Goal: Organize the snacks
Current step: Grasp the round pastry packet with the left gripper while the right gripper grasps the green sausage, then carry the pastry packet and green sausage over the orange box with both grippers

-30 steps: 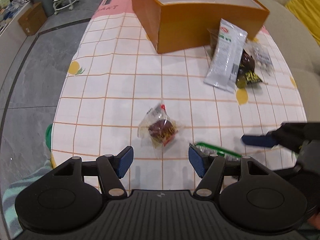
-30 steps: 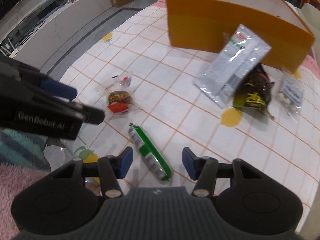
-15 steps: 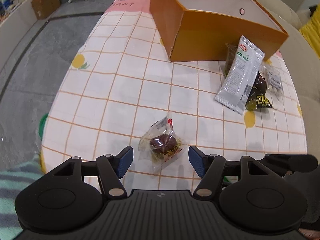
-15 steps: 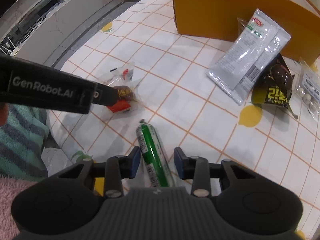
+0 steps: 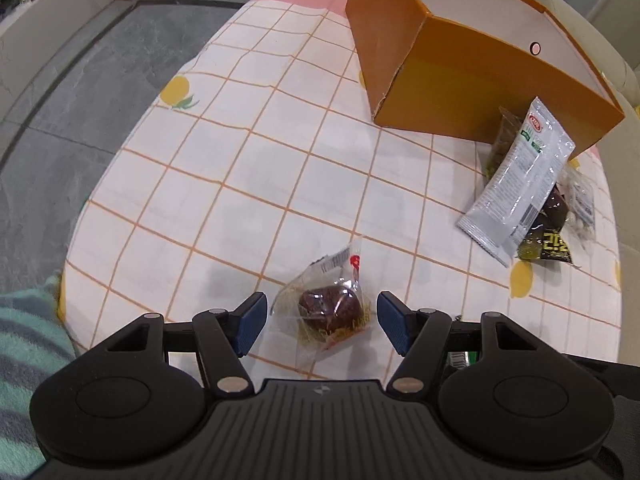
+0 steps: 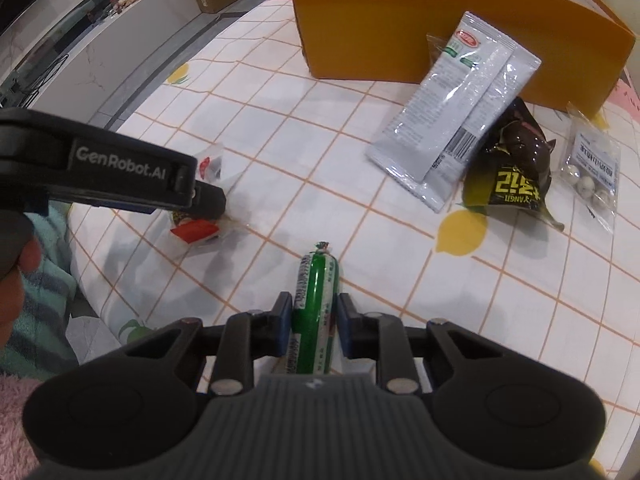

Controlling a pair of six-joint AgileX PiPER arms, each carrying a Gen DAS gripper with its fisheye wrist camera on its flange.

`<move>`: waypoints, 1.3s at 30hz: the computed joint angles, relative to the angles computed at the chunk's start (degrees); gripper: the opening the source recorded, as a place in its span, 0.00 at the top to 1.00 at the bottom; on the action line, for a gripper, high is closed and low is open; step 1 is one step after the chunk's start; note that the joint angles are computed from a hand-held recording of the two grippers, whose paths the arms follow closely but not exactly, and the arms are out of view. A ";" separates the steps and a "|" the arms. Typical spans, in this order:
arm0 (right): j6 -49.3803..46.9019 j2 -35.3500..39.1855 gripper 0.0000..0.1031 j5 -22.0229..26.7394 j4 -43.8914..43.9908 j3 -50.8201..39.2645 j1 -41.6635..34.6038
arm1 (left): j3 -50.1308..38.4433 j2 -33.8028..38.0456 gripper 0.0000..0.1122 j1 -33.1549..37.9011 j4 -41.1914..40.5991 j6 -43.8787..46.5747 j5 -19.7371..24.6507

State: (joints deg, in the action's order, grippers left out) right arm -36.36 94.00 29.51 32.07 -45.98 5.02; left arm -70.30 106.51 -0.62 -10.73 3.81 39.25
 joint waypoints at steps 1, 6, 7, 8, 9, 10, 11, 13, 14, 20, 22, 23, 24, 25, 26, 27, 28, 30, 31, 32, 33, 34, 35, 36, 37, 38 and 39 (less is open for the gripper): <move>-0.39 -0.02 0.80 0.00 0.33 0.08 -0.10 | 0.03 0.21 0.35 -0.06 -0.15 0.26 -0.21; -0.78 -0.21 0.80 -0.25 0.95 0.49 -0.50 | 0.48 0.76 0.46 0.60 -3.43 2.85 -0.40; -0.45 0.04 0.80 -0.43 0.78 0.31 -0.37 | 0.46 0.80 0.47 0.70 -3.94 3.40 -0.34; -0.32 -0.04 0.80 -0.37 0.62 0.34 -0.58 | 0.50 0.83 0.48 0.71 -4.20 3.79 -0.32; -0.19 -0.11 0.80 -0.29 0.48 0.37 -0.80 | 0.47 0.86 0.49 0.63 -4.27 4.02 -0.34; 0.00 -0.17 0.80 -0.25 0.32 0.38 -0.99 | 0.56 0.91 0.52 0.60 -4.74 4.84 -0.31; 0.18 -0.20 0.80 -0.32 0.16 0.41 -1.13 | 0.48 1.12 0.53 0.58 -5.38 5.69 -0.04; 0.88 -0.41 0.80 -0.56 -0.47 0.55 -1.28 | 0.84 1.14 0.53 0.24 -5.14 5.93 -0.58; 1.00 -0.45 0.80 -0.64 -0.60 0.59 -1.43 | 0.96 1.09 0.54 0.08 -4.89 5.91 -0.83; 1.79 -0.85 0.80 -0.80 -1.41 0.94 -3.04 | 2.55 -0.01 0.56 -0.34 -4.42 6.15 -2.75; 2.70 -0.94 0.81 -0.82 -2.21 0.94 -3.54 | 2.95 -0.56 0.56 -0.67 -3.64 5.71 -3.38; 3.38 -1.12 0.81 -0.94 -2.96 1.02 -3.68 | 3.20 -0.92 0.56 -0.80 -3.32 5.53 -3.76; 4.00 -1.32 0.81 -1.12 -3.61 1.19 -3.86 | 3.51 -1.33 0.57 -0.88 -3.13 5.47 -4.12; 4.51 -1.50 0.81 -1.29 -4.05 1.39 -4.17 | 3.64 -1.60 0.57 -0.96 -2.92 5.36 -4.29; 4.57 -1.54 0.81 -1.28 -3.98 1.45 -4.56 | 3.72 -1.78 0.57 -1.04 -2.79 5.34 -4.31; 3.81 -1.76 0.81 -0.95 -3.32 1.62 -5.40 | 3.83 -1.95 0.57 -1.15 -2.66 5.26 -4.32; 3.07 -1.96 0.81 -0.46 -2.58 1.67 -6.35 | 3.90 -2.11 0.57 -1.25 -2.53 5.15 -4.30; 2.57 -2.40 0.81 0.23 -1.76 1.60 -7.62 | 4.17 -2.64 0.57 -1.40 -2.74 5.38 -4.30; 2.25 -2.87 0.81 0.45 -1.33 1.63 -8.14 | 4.35 -3.01 0.57 -1.34 -3.11 5.82 -4.32; 2.09 -3.31 0.81 0.55 -1.12 1.63 -8.48 | 4.41 -3.33 0.57 -1.39 -3.36 6.12 -4.30; 1.98 -3.96 0.81 0.67 -0.99 1.71 -8.82 | 4.55 -3.70 0.57 -1.42 -3.55 6.34 -4.26; 1.95 -4.57 0.81 0.81 -0.89 1.73 -9.12 | 4.57 -4.09 0.57 -1.46 -3.83 6.71 -4.11; 2.16 -5.09 0.81 0.87 -0.85 1.69 -9.27 | 4.50 -4.44 0.57 -1.55 -4.09 7.04 -3.89; 2.25 -5.55 0.81 0.97 -0.74 1.63 -9.47 | 4.52 -4.80 0.57 -1.51 -4.41 7.47 -3.68; 2.20 -6.15 0.81 1.19 -0.60 1.56 -9.86 | 4.39 -5.23 0.57 -1.61 -4.79 7.86 -3.33; 1.98 -6.74 0.81 1.57 -0.44 1.39 -10.43 | 4.14 -5.67 0.57 -1.66 -5.41 8.54 -2.90; 1.78 -7.36 0.81 1.86 -0.19 1.26 -10.93 | 3.85 -5.94 0.57 -1.76 -5.81 9.00 -2.62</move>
